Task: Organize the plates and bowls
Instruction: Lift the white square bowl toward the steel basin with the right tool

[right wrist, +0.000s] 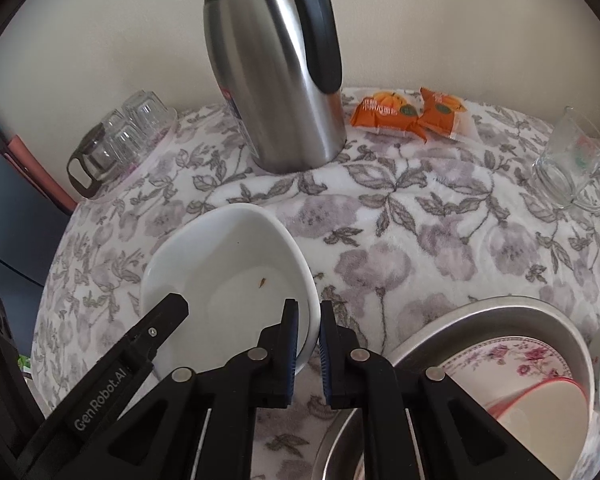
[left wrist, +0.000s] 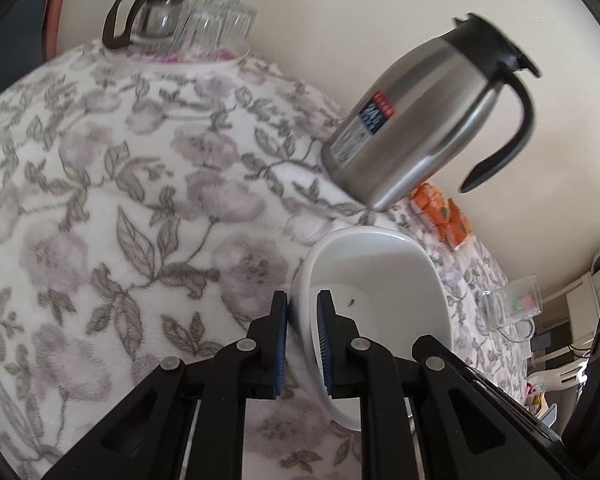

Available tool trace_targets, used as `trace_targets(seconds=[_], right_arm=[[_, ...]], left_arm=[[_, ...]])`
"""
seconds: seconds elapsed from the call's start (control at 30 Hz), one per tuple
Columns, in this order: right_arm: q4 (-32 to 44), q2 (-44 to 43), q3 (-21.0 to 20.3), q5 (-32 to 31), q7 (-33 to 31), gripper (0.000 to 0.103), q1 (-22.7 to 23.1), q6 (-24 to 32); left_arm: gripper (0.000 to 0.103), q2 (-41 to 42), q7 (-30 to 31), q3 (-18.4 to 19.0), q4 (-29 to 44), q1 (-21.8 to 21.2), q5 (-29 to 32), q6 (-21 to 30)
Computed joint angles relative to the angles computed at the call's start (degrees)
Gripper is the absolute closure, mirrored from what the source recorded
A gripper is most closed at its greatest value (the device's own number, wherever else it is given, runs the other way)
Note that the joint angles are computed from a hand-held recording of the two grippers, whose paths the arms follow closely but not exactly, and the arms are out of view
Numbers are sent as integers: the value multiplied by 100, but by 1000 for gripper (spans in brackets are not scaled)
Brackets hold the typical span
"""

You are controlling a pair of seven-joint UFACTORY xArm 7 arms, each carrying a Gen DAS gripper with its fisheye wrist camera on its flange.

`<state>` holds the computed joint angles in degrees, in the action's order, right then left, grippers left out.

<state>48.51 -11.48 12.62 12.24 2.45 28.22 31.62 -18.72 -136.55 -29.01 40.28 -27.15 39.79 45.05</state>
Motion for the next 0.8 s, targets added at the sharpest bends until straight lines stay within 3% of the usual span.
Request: trace_targets(seconds=[0.37,0.8], right_arm=[[-398,-1181,-329,410,-381,92,-5,346],[-938,-2332,-787,927,-878,91,-33,725]], left_arm=[[88,206,240,-344,1031,-260,64,1147],[88,691,-5,-372,1916,-886,621,1908]])
